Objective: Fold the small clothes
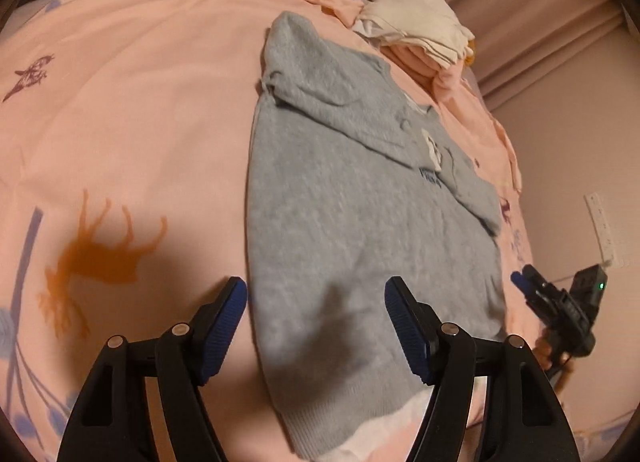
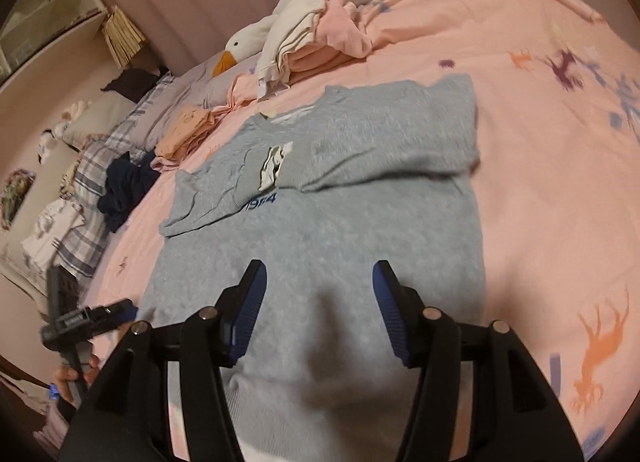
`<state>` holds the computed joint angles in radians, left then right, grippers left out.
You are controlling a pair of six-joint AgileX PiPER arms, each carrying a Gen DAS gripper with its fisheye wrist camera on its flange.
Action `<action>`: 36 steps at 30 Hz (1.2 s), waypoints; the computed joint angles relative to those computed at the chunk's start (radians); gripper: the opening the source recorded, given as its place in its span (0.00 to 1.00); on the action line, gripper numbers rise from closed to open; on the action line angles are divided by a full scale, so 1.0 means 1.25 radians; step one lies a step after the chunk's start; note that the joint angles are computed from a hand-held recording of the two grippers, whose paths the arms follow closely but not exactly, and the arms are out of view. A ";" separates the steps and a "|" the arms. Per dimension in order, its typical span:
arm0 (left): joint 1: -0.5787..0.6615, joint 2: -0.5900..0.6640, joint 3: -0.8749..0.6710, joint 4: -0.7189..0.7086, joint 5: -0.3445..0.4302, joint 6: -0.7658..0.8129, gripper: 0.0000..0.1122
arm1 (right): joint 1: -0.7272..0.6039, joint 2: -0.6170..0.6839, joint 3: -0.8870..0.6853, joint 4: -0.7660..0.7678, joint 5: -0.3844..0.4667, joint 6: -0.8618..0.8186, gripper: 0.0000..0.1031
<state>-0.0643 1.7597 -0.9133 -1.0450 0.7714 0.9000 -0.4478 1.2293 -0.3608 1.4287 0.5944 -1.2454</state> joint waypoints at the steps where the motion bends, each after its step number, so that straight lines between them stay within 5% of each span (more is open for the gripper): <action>1: -0.010 -0.011 0.003 0.008 -0.017 -0.009 0.62 | -0.003 0.002 -0.002 -0.007 0.006 0.009 0.55; 8: -0.032 -0.027 -0.045 0.017 -0.066 -0.033 0.62 | 0.243 0.117 -0.168 0.045 -0.107 0.007 0.54; 12: -0.052 0.025 -0.136 0.044 -0.085 -0.064 0.62 | 0.414 0.263 -0.391 -0.249 -0.236 0.283 0.54; 15: -0.067 0.082 -0.227 0.037 -0.097 -0.072 0.62 | 0.481 0.414 -0.598 -0.489 -0.239 0.450 0.53; 21: -0.074 0.211 -0.402 0.031 -0.060 -0.091 0.62 | 0.548 0.720 -1.078 -0.920 -0.045 0.720 0.52; 31: -0.102 0.375 -0.602 0.117 0.017 -0.144 0.62 | 0.556 1.015 -1.535 -0.940 0.253 0.696 0.50; 32: -0.106 0.382 -0.612 0.135 0.018 -0.157 0.62 | 0.563 1.011 -1.520 -0.954 0.235 0.691 0.39; 33: -0.110 0.384 -0.616 0.151 0.016 -0.168 0.62 | 0.564 0.997 -1.492 -0.938 0.211 0.664 0.14; 34: -0.113 0.386 -0.620 0.160 0.016 -0.173 0.62 | 0.567 0.983 -1.464 -0.928 0.187 0.646 0.03; 36: -0.119 0.387 -0.630 0.183 0.018 -0.192 0.62 | 0.577 0.956 -1.413 -0.950 0.140 0.642 0.02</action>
